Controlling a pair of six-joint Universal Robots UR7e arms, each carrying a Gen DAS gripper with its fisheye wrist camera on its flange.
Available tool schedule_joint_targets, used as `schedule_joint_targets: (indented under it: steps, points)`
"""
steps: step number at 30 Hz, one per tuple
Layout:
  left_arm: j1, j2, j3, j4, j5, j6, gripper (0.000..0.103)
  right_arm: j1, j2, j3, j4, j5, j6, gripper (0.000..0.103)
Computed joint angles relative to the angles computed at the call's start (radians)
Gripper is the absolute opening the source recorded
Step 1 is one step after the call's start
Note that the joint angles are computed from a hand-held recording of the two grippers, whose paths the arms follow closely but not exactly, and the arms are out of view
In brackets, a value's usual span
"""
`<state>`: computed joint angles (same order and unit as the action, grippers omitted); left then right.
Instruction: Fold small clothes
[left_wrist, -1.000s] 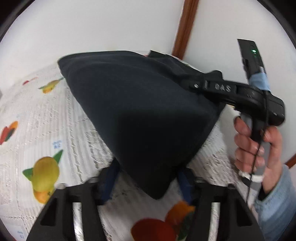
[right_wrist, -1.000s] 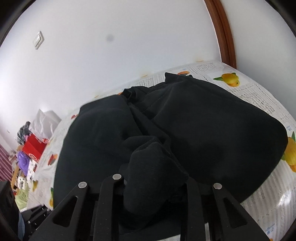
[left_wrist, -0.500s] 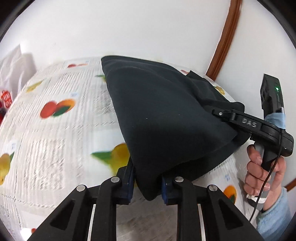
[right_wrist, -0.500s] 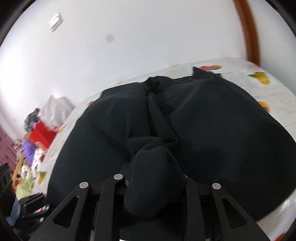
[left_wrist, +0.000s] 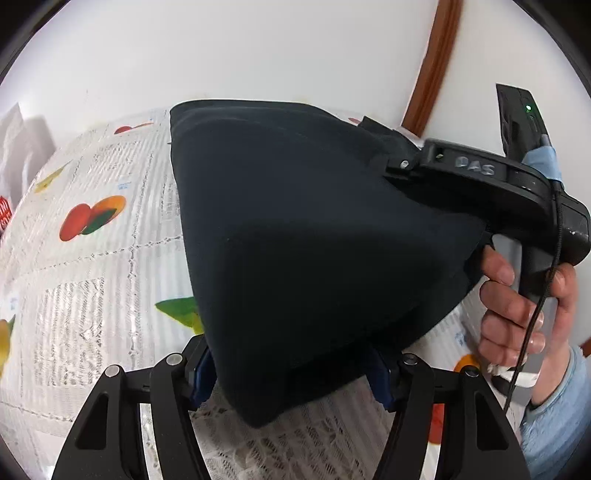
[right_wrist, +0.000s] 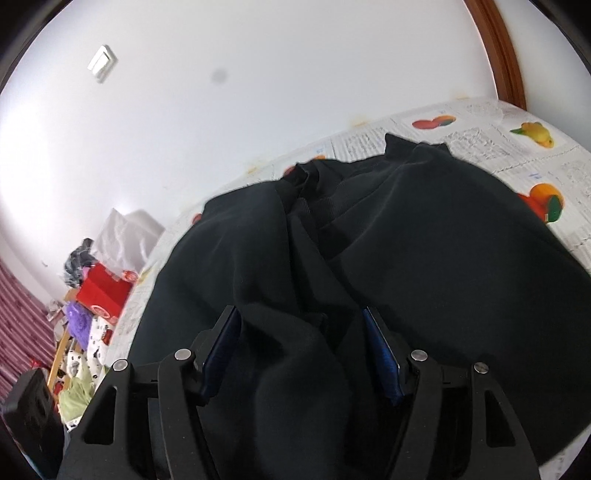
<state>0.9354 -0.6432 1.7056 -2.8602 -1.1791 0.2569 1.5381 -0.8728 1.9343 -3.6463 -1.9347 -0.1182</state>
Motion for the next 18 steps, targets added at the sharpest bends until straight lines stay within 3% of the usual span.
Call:
schedule_joint_targets:
  steps: [1,4,7,13,15,16,18]
  points:
    - [-0.001,0.006,-0.006,-0.001,0.008,0.010,0.065,0.003,0.003,-0.013,0.022,0.003,-0.009,0.037]
    - [-0.003,0.026,-0.023,-0.015,0.032,0.030,0.065,-0.001,-0.014,-0.014,0.035,0.047,-0.040,0.022]
    - [-0.012,0.044,-0.027,-0.035,0.056,0.029,0.066,0.007,-0.044,0.025,-0.071,0.070,-0.114,0.015]
    - [-0.016,0.061,-0.041,-0.038,0.060,0.032,0.067,-0.013,-0.128,0.162,-0.417,0.087,-0.191,0.014]
    - [-0.022,0.073,-0.048,-0.041,0.065,0.048,0.067,-0.047,-0.166,0.214,-0.449,0.096,-0.179,0.012]
    - [-0.026,0.079,-0.051,-0.046,0.073,0.055,0.067,-0.060,-0.169,0.227,-0.463,0.072,-0.173,0.006]
    - [-0.027,0.085,-0.058,-0.039,0.067,0.059,0.067,-0.083,-0.169,0.236,-0.440,0.015,-0.169,0.003]
